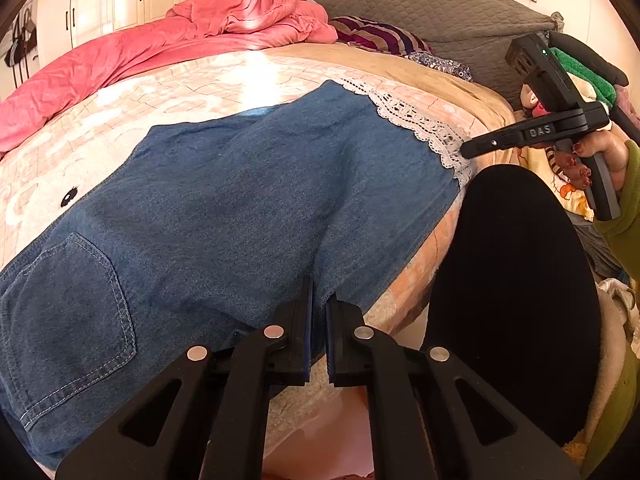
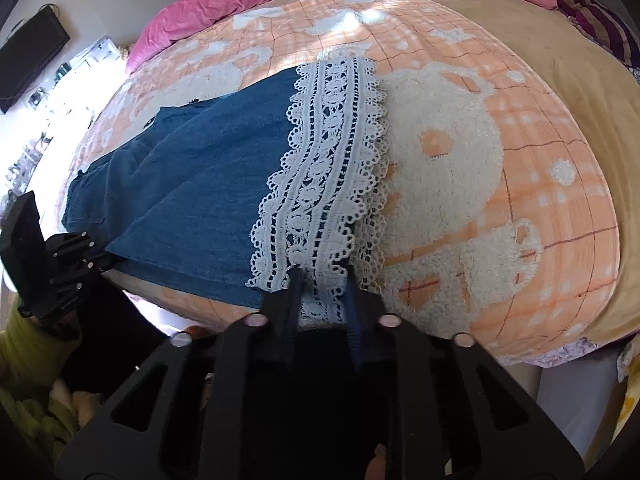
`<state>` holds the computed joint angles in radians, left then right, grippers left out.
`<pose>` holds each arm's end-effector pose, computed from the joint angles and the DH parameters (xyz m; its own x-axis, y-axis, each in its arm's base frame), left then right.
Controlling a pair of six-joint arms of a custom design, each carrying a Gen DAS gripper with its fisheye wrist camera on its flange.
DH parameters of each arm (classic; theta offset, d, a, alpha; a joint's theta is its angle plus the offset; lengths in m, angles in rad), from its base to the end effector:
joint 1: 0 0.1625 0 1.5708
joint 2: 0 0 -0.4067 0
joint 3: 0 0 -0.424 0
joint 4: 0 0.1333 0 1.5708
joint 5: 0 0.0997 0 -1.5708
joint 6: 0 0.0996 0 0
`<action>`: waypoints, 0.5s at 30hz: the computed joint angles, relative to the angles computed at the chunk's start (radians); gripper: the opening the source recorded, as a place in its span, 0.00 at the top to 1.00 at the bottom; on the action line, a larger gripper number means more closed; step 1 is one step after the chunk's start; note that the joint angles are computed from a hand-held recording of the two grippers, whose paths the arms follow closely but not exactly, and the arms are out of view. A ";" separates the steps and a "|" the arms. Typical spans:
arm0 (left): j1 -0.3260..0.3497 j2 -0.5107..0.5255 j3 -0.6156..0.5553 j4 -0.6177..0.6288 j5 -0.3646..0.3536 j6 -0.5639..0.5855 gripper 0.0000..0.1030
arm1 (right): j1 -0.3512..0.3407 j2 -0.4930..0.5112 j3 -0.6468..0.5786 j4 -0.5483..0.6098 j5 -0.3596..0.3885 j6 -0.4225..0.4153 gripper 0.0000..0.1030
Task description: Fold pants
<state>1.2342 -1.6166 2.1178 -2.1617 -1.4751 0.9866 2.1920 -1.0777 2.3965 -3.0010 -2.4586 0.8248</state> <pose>-0.0176 -0.4827 0.2752 -0.2454 0.9610 -0.1272 0.9675 0.2510 0.0300 0.2809 -0.2962 0.0588 -0.8072 0.3918 0.4416 0.0212 0.7667 -0.6416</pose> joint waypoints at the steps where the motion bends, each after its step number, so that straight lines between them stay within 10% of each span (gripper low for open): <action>1: -0.001 -0.001 0.002 0.000 0.002 0.002 0.96 | 0.002 -0.003 0.000 0.007 -0.005 0.006 0.94; 15: -0.024 -0.019 0.022 0.012 0.047 0.065 0.95 | 0.011 -0.067 -0.044 0.358 0.033 0.130 0.91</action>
